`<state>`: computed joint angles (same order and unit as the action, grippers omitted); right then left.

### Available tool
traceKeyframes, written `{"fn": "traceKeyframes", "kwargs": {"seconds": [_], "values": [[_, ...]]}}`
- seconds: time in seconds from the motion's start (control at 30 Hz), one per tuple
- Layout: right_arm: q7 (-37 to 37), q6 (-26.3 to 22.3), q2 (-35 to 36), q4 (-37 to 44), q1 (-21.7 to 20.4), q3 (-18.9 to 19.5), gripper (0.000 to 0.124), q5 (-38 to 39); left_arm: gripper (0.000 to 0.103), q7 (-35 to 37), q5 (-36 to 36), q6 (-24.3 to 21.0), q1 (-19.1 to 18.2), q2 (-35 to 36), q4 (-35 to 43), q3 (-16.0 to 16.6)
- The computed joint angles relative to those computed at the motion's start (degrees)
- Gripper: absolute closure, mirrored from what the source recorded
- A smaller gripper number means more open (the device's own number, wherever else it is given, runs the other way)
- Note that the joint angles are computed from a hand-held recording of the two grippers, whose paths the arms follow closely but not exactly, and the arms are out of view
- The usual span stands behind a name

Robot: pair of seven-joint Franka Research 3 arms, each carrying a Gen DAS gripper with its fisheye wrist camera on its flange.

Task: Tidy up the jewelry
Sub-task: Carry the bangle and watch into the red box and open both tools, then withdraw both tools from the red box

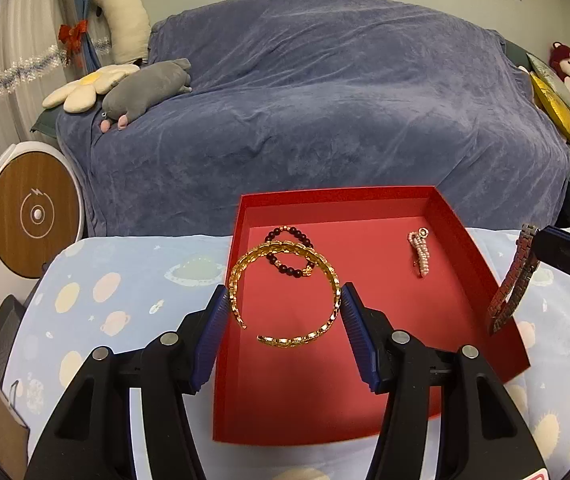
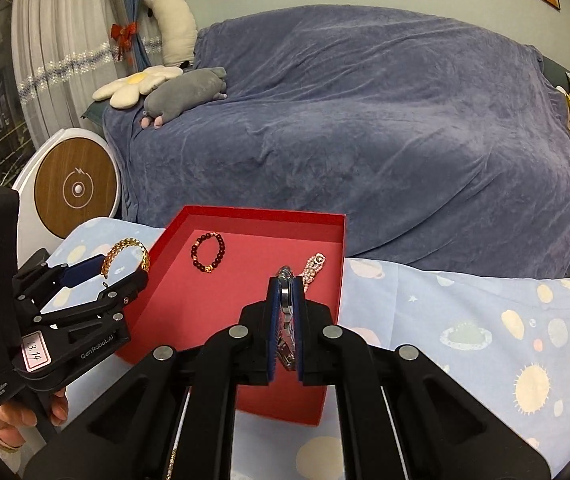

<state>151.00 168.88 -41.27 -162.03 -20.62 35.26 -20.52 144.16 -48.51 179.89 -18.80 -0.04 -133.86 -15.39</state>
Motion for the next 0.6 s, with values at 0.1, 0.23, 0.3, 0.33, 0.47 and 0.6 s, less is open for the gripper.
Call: {"fn": "traceKeyframes", "kwargs": {"seconds": [0.1, 0.23, 0.3, 0.33, 0.47, 0.6], "values": [[0.9, 1.8, 4.9, 2.0, -5.0, 3.6, 0.118, -2.0, 0.049, -11.0, 11.7, -0.9, 0.4, 3.3, 1.3, 1.1], [3.5, 1.8, 11.4, 5.7, -10.9, 8.4, 0.118, -5.4, 0.048, -26.7, 29.1, -2.4, -1.4, 6.3, 2.9, 5.3], [4.9, 3.2, 14.0, 6.6, -11.8, 8.6, 0.118, -7.1, 0.048, -29.5, 32.5, -2.1, -1.3, 7.1, 3.0, 5.6], [6.5, 3.4, 13.7, 6.8, -12.5, 9.2, 0.116, -7.9, 0.048, -31.2, 34.2, -1.4, -1.4, 7.3, 2.9, 5.9], [8.2, 6.0, 9.1, 4.0, -9.6, 7.0, 0.092, -7.3, 0.039, -26.4, 28.1, 0.8, 6.4, 6.3, 1.4, -2.6], [4.3, 1.4, 2.3, -0.2, 0.9, -0.3, 0.092, -1.9, 0.038, -15.3, 15.3, 1.5, 14.7, 3.1, -0.8, -12.0]]}}
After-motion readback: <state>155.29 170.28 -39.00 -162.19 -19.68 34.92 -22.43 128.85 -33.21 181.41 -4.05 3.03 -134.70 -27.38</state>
